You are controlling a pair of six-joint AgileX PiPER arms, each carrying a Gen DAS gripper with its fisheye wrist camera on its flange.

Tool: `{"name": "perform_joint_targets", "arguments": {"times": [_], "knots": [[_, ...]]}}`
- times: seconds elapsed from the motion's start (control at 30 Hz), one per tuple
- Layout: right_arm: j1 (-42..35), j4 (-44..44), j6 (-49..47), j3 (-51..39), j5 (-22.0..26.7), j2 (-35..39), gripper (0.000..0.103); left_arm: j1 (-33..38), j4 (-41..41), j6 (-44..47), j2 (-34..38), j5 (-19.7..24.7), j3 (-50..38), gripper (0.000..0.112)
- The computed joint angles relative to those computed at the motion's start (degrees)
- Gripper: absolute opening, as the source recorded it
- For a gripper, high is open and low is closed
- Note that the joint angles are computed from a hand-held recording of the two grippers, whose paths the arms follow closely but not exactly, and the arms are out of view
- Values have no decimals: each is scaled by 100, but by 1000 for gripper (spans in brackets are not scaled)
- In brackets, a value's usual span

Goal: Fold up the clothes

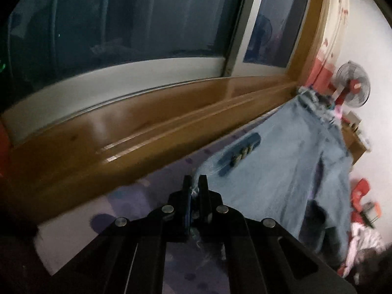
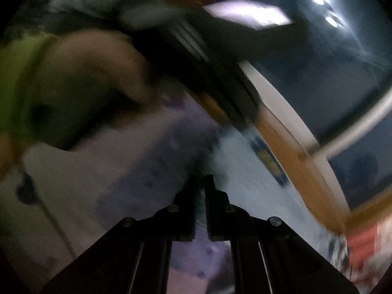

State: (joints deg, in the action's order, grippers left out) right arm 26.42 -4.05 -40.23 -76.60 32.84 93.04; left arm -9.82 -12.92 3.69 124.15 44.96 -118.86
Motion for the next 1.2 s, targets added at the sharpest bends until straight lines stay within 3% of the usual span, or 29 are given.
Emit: {"name": "perform_joint_targets", "arguments": {"times": [0.1, 0.27, 0.4, 0.5, 0.57, 0.63, 0.73, 0.83, 0.93, 1.0, 1.07, 1.13, 1.2], "knots": [[332, 302, -396, -15, 62, 137, 4, -34, 203, -29, 336, 252, -276, 4], [-81, 1199, -514, -278, 636, 497, 5, 54, 845, -422, 454, -51, 318, 7], [-607, 877, 429, -591, 593, 818, 11, 326, 334, -161, 134, -207, 819, 9], [-861, 464, 1454, -927, 549, 1189, 15, 395, -294, 315, -122, -222, 1036, 26], [-1036, 340, 1995, -1207, 616, 1514, 18, 368, -702, 628, -226, -182, 1078, 30], [-1175, 565, 1870, -1604, 892, 1938, 18, 274, -850, 692, -153, -101, 966, 32], [-1017, 781, 1598, -1154, 643, 1716, 13, 64, -432, 131, 123, 113, 636, 33], [-1280, 2107, 536, -1203, 1375, 1492, 12, 39, -586, -6, -25, 29, 985, 33], [-1494, 2110, 490, -743, 1318, 872, 14, -47, -654, -14, -399, -238, 1557, 33], [-1676, 1925, 557, -335, 1153, 379, 21, -114, -665, -27, -713, -368, 1986, 33], [-1967, 1769, 544, 106, 907, -50, 47, -169, -777, 51, -929, -419, 2292, 33], [-2294, 1604, 515, 513, 646, -405, 57, -348, -814, -16, -959, -374, 2348, 33], [-2477, 1233, 742, 833, 534, -674, 58, -505, -901, 49, -969, -313, 2377, 33]]}}
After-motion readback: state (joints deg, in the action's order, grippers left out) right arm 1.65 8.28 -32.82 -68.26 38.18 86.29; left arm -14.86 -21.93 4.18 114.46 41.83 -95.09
